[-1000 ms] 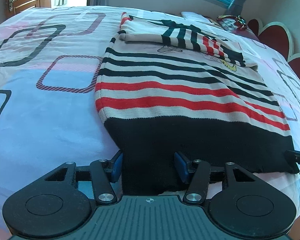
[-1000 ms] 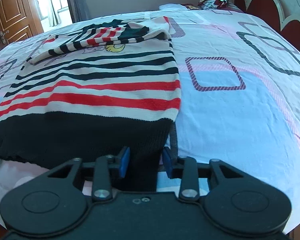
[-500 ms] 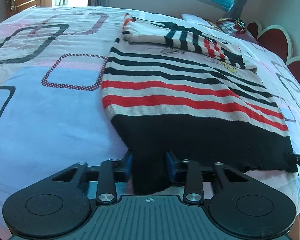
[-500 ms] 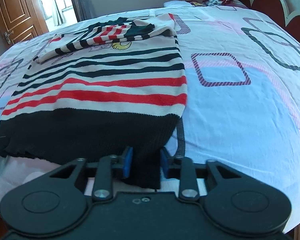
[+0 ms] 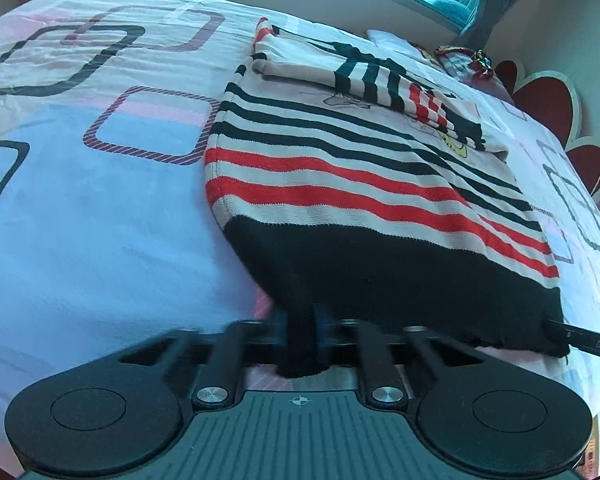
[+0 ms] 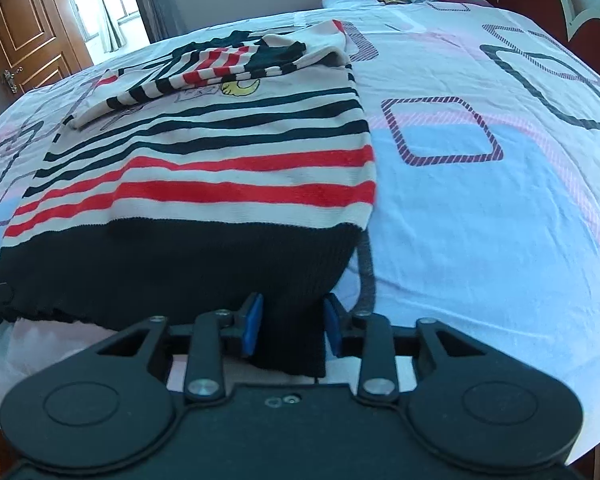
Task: Fold small clothes
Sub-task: 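Close both grippers on the black hem of the sweater, then lift the held hem with both grippers and fold it over toward the collar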
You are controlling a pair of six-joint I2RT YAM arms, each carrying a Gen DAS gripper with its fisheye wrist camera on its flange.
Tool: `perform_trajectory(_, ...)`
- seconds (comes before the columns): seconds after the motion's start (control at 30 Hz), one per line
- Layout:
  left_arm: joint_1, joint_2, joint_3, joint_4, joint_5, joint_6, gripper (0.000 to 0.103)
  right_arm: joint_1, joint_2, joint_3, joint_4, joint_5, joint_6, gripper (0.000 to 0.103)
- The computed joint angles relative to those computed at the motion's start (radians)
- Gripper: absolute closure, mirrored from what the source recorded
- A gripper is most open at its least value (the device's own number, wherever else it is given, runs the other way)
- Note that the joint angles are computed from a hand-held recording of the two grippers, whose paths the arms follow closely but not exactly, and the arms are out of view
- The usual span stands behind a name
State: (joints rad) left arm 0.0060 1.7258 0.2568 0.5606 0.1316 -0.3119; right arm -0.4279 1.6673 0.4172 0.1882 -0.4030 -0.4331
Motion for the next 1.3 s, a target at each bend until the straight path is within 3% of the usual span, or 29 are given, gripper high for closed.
perform_trajectory(0.1, 0.004, -0.007, -0.009, 0.017, 0.008, 0.01, 0.093, -0.002, -0.002, 0.004, -0.014, -0.02, 0.006, 0.09)
perform_trajectory(0.6, 0.024, -0.154, 0.014, 0.039, 0.024, 0.055, 0.096, -0.028, -0.153, 0.003, -0.063, -0.129, 0.039, 0.092)
perform_trajectory(0.77, 0.017, -0.07, 0.122, 0.052, 0.02, 0.047, 0.096, -0.006, -0.145, 0.069, -0.071, -0.169, 0.103, 0.092)
perform_trajectory(1.3, 0.02, 0.26, 0.647, -0.052, -0.002, -0.067, 0.097, 0.194, 0.187, 0.49, 0.036, -0.129, 0.337, 0.092)
